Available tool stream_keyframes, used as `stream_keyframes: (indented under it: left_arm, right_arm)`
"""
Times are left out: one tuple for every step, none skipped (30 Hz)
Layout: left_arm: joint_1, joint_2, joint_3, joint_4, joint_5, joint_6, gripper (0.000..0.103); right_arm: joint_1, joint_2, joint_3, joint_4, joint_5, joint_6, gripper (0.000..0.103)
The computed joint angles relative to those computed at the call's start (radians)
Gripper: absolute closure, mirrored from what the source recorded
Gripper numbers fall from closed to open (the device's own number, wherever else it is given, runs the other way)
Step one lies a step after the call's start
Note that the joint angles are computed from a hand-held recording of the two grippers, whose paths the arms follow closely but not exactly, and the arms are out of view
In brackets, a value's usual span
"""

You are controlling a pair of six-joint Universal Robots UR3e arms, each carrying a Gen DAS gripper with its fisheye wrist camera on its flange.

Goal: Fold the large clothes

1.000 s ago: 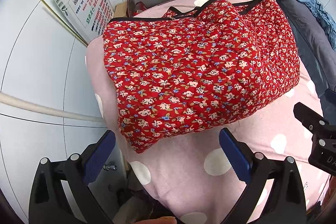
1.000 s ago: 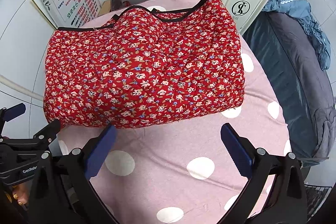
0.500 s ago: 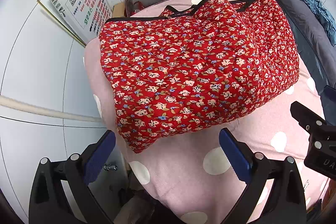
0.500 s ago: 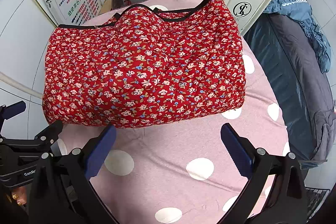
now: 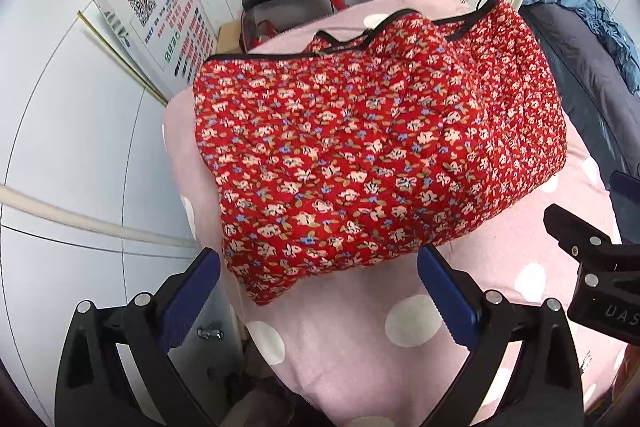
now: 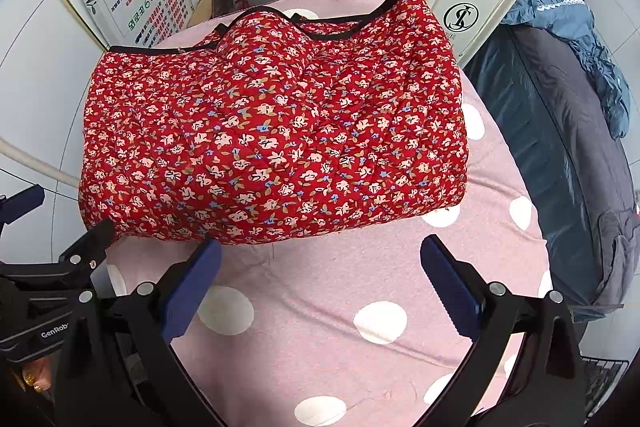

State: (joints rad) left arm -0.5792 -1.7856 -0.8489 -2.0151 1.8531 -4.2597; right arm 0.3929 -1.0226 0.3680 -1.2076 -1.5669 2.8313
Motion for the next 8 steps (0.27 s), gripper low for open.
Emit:
stream_keyframes:
  left_arm:
    - [0.006,0.005,-0.008,0.005,-0.012,0.004,0.006]
    - [0.005,0.01,-0.02,0.012,-0.02,0.002,0.006]
    - [0.006,0.013,-0.027,0.017,-0.028,0.003,0.006]
    - [0.005,0.016,-0.033,0.023,-0.034,0.004,0.006]
    - [0.004,0.017,-0.037,0.027,-0.036,0.004,0.006]
    - [0.004,0.016,-0.037,0.025,-0.035,0.003,0.006]
    - [0.002,0.016,-0.037,0.023,-0.035,0.001,0.006]
    - [0.001,0.015,-0.038,0.021,-0.036,0.001,0.006]
  right_arm:
    - [0.001,0.002,-0.004,0.001,-0.002,0.0,0.005]
    - [0.003,0.003,-0.004,0.0,-0.002,-0.001,0.005]
    - [0.003,0.002,-0.004,0.001,-0.003,-0.001,0.005]
    - [0.004,0.003,-0.004,0.001,-0.003,0.0,0.005]
    - [0.004,0.003,-0.005,0.002,-0.003,0.001,0.005]
    - [0.004,0.003,-0.004,0.001,-0.003,0.001,0.005]
    - [0.004,0.003,-0.004,0.001,-0.003,0.001,0.005]
    - [0.004,0.002,-0.003,0.001,-0.004,0.001,0.005]
